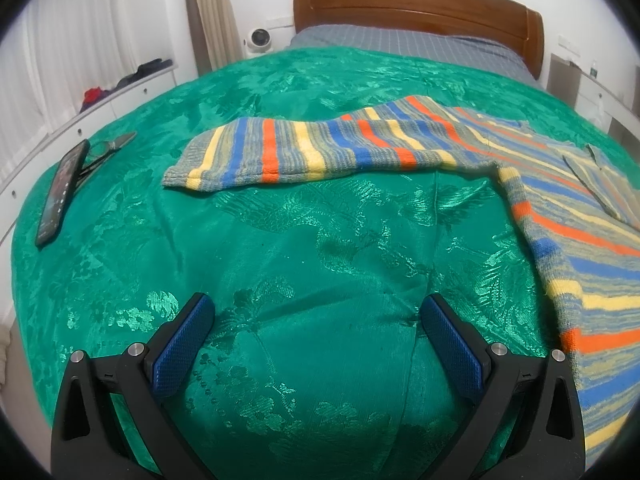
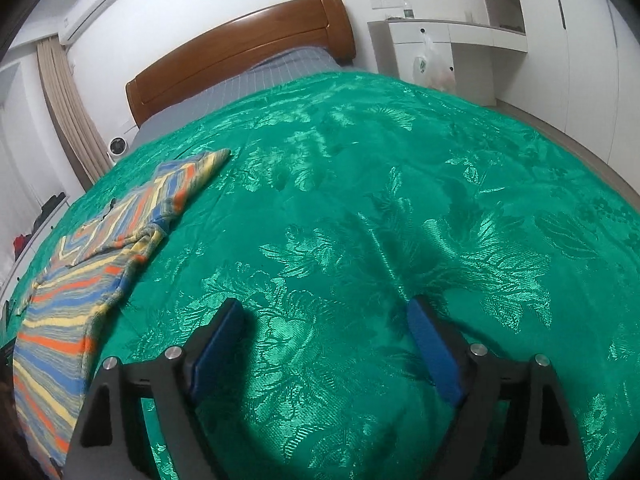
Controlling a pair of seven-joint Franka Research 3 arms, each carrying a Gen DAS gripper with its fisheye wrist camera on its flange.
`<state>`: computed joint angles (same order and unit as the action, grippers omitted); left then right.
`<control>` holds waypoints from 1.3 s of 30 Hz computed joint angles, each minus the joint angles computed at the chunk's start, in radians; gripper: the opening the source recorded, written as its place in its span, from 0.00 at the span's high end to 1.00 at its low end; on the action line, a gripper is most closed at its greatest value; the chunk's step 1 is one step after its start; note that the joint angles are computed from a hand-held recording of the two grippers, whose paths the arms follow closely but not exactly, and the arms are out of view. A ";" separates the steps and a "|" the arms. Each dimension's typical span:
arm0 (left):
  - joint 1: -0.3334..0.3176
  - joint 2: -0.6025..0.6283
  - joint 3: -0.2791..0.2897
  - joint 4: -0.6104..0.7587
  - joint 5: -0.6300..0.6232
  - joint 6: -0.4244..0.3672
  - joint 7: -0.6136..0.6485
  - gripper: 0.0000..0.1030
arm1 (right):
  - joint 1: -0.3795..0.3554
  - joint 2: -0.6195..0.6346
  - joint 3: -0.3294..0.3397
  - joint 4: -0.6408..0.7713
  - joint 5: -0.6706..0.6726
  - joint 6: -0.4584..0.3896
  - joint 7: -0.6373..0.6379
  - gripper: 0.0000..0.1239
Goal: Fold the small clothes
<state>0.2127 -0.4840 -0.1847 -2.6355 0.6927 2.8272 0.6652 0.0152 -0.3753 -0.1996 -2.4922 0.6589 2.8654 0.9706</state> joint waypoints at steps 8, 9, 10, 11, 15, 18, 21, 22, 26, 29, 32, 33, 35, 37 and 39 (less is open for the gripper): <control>-0.001 0.000 0.001 -0.001 -0.001 0.000 0.001 0.00 | -0.004 0.004 0.018 -0.009 -0.020 0.020 0.024 0.32; -0.001 0.000 0.001 -0.001 -0.001 0.000 0.001 0.00 | -0.003 0.003 0.016 -0.009 -0.021 0.020 0.024 0.32; -0.001 0.000 0.001 0.000 -0.001 -0.001 0.001 0.00 | -0.001 0.004 0.015 -0.009 -0.022 0.020 0.024 0.32; -0.002 0.000 0.001 0.000 -0.001 -0.001 0.000 0.00 | 0.000 0.004 0.014 -0.009 -0.023 0.020 0.025 0.32; -0.001 0.000 0.001 0.000 0.000 -0.001 0.000 0.00 | 0.003 0.003 0.011 -0.010 -0.023 0.021 0.025 0.32; -0.001 0.000 0.001 0.000 0.001 -0.001 -0.001 0.00 | 0.004 0.004 0.011 -0.010 -0.023 0.022 0.026 0.32; -0.002 0.000 0.001 0.000 0.000 -0.001 -0.001 0.00 | 0.005 0.004 0.011 -0.010 -0.023 0.024 0.026 0.32; -0.001 0.000 0.001 0.000 0.001 -0.001 -0.001 0.00 | 0.006 0.004 0.010 -0.009 -0.023 0.023 0.026 0.32; -0.002 0.000 0.001 0.000 0.000 -0.001 -0.001 0.00 | 0.006 0.005 0.011 -0.010 -0.024 0.025 0.028 0.32; -0.002 0.001 0.001 0.001 0.001 -0.001 -0.001 0.00 | 0.007 0.005 0.010 -0.010 -0.023 0.024 0.027 0.32; -0.002 0.000 0.001 0.000 0.001 -0.001 -0.001 0.00 | 0.007 0.005 0.011 -0.010 -0.024 0.025 0.028 0.32; -0.002 0.000 0.001 0.000 0.001 -0.001 -0.001 0.00 | 0.007 0.005 0.011 -0.010 -0.024 0.025 0.028 0.32; -0.002 0.000 0.001 0.001 0.001 -0.002 -0.001 0.00 | 0.007 0.006 0.010 -0.009 -0.023 0.025 0.027 0.32; -0.002 0.001 0.001 0.001 0.001 -0.002 -0.001 0.00 | 0.007 0.006 0.011 -0.010 -0.023 0.026 0.028 0.32; -0.002 0.000 0.001 0.001 0.001 -0.002 -0.001 0.00 | 0.008 0.006 0.010 -0.010 -0.022 0.026 0.028 0.32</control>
<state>0.2103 -0.4836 -0.1836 -2.6347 0.6938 2.8250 0.6641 0.0235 -0.3691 -0.1891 -2.5019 0.6367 2.8919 0.9983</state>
